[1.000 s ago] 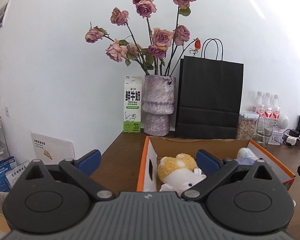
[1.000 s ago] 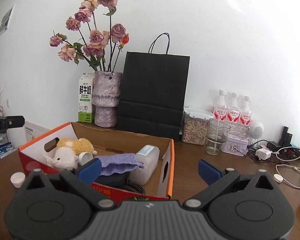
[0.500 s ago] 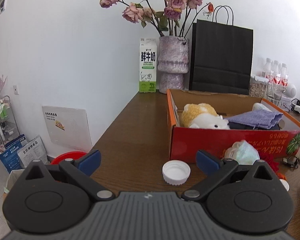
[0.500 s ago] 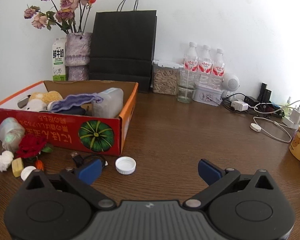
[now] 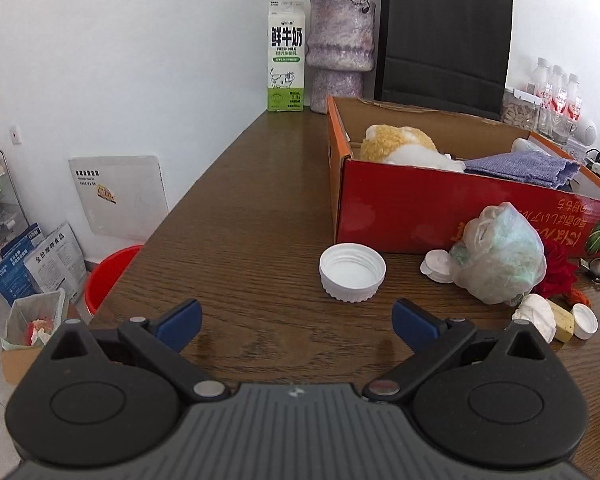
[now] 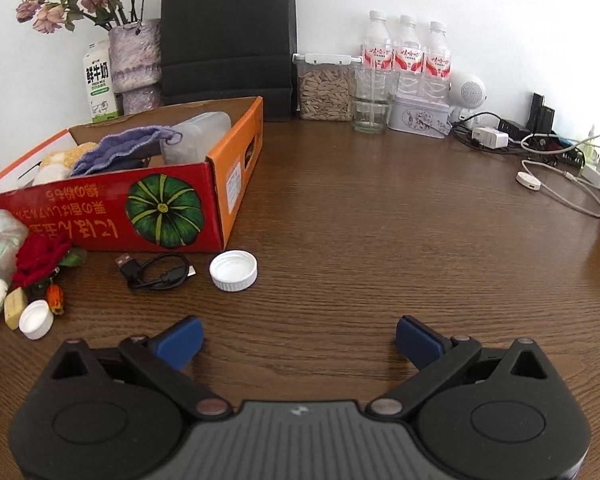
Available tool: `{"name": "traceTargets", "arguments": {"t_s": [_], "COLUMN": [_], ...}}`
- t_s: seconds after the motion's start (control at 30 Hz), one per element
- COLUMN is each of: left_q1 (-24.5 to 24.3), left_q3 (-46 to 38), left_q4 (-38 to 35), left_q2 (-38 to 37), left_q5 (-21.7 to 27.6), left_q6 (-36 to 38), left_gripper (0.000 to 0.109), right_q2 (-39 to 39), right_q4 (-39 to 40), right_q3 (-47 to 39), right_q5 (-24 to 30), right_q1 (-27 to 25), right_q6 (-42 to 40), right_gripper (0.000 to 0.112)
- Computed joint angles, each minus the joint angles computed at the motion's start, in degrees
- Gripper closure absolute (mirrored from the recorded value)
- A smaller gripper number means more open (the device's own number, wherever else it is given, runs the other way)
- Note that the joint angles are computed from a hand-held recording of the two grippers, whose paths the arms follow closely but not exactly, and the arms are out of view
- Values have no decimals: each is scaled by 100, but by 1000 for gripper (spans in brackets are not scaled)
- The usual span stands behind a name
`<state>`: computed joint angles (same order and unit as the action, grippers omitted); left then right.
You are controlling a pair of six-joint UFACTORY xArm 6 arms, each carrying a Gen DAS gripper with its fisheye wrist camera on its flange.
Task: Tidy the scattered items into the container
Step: 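Withdraw both grippers from the box toward the white caps on the table, then grasp a white bottle cap with the left gripper while the right grasps another cap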
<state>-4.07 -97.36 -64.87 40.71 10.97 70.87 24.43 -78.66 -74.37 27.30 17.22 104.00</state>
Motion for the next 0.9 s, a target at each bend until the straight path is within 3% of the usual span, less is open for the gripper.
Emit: {"name": "traceTargets", "arguments": {"t_s": [0.07,0.13,0.4,0.9], "left_q1": [58,23,-6,-30], "left_q3": [-60,-22,-134,-858], "left_q4": [631,939,1315,2081], "left_q2": [78,90,183,656], "left_q5": [138,15,-44,176], "left_q6": [-663,-850,-1284,-1997], "left_gripper": [6,6,6,6], "right_q2": [35,60,128,671], "right_q4": [13,-9,-5,522], "right_q3": [-42,-72,-176,-967], "right_q5": [-15,-94,-270,-81], "right_q1": [-6,-26,-64,-112], "right_q6": [-44,-89,-227,-690], "right_gripper": [9,9,9,9]}}
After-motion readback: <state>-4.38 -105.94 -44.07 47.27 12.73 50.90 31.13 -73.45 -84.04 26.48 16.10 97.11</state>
